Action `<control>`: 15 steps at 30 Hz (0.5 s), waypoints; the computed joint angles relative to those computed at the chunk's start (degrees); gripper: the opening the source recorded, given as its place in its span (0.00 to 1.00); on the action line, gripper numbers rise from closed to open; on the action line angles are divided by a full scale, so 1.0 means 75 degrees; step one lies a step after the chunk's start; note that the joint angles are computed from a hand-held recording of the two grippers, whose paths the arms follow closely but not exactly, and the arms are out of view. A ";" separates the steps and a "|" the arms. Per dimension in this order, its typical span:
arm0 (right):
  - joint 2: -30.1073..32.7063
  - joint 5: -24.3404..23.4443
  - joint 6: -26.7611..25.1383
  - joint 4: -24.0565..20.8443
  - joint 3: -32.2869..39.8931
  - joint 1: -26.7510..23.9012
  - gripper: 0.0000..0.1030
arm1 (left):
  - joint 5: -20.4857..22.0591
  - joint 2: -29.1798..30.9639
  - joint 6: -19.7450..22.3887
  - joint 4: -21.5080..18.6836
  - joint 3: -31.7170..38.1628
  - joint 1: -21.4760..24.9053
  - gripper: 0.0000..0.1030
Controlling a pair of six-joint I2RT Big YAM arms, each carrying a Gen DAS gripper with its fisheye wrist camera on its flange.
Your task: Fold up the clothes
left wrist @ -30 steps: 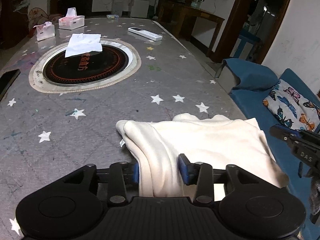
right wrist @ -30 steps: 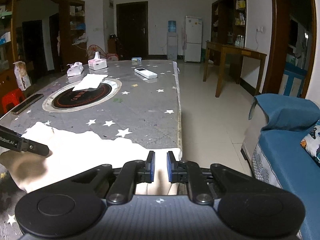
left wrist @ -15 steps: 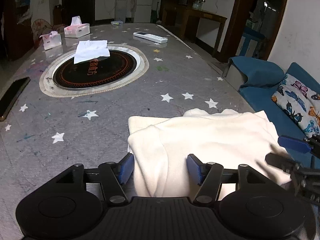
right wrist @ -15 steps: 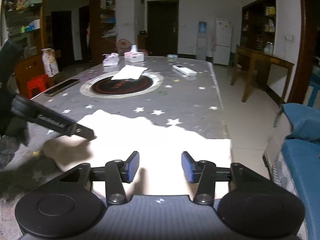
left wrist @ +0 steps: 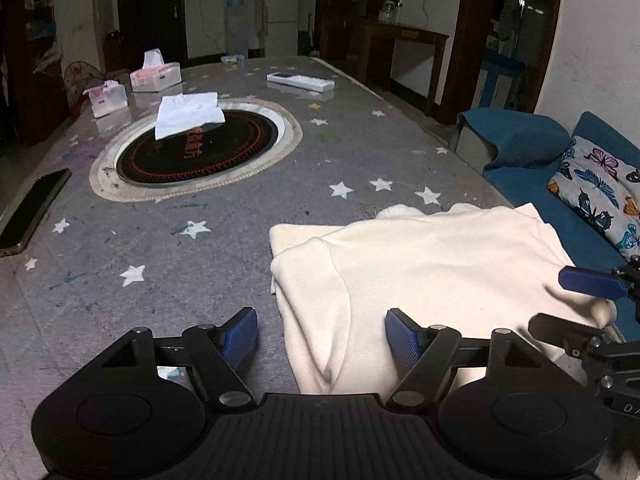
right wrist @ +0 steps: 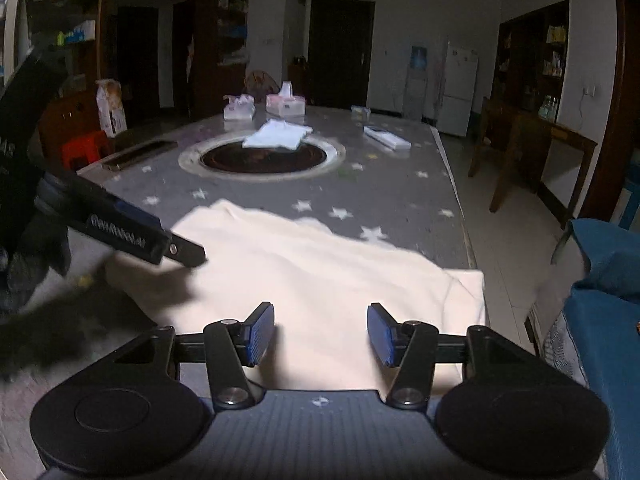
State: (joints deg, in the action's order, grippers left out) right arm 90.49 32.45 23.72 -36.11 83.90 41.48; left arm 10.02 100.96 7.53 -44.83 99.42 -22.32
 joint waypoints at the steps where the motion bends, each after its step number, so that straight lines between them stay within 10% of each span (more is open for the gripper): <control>1: 0.0024 -0.0047 -0.0006 0.0065 0.0026 0.0010 0.51 | -0.0022 -0.0061 0.0051 0.0061 -0.0085 -0.0003 0.72; 15: 0.0011 0.0079 0.0110 0.0074 -0.0073 0.0463 0.51 | -0.0235 -0.0771 0.0436 0.0837 -0.1165 0.0065 0.74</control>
